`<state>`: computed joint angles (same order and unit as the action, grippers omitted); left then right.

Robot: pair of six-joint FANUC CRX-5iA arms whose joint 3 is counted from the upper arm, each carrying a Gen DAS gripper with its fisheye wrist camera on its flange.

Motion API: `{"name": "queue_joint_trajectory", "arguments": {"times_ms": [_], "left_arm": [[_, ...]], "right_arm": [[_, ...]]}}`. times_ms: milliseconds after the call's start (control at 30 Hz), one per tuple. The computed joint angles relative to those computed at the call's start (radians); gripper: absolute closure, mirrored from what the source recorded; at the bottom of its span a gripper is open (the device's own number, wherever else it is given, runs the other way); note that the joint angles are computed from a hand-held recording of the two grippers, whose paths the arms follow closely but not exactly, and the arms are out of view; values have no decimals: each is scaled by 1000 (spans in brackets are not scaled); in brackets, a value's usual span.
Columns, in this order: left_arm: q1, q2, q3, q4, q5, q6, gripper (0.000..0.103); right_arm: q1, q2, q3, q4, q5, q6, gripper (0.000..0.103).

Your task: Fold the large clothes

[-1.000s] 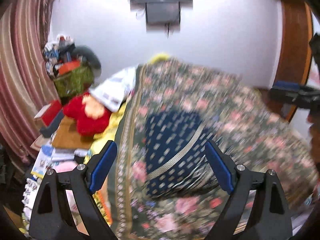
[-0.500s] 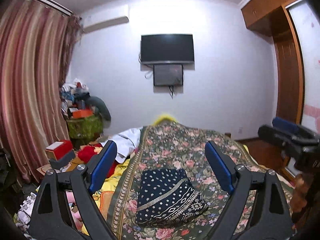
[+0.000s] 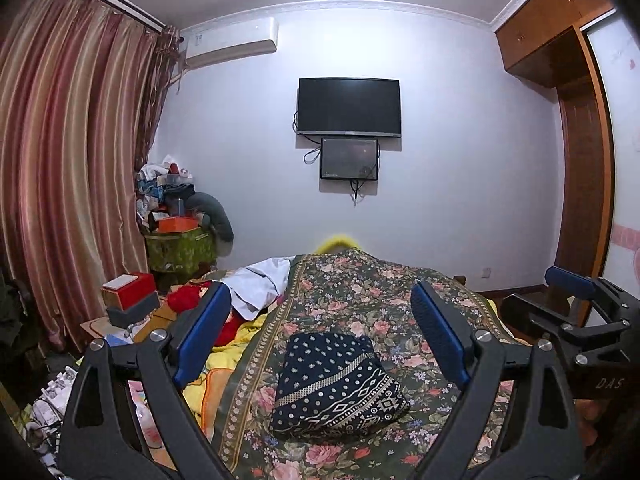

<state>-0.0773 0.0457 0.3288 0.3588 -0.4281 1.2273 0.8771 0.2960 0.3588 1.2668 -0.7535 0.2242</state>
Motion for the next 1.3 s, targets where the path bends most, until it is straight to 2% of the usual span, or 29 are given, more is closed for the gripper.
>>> {"name": "queue_joint_trajectory", "arguments": {"times_ms": [533,1300], "left_arm": [[1,21,12,-18,-28,18,11],[-4,32,3,15,-20,-7,11]], "right_arm": [[0,7,27,-84,-22,36,0],[-2,9,23,-88,-23,37,0]]}}
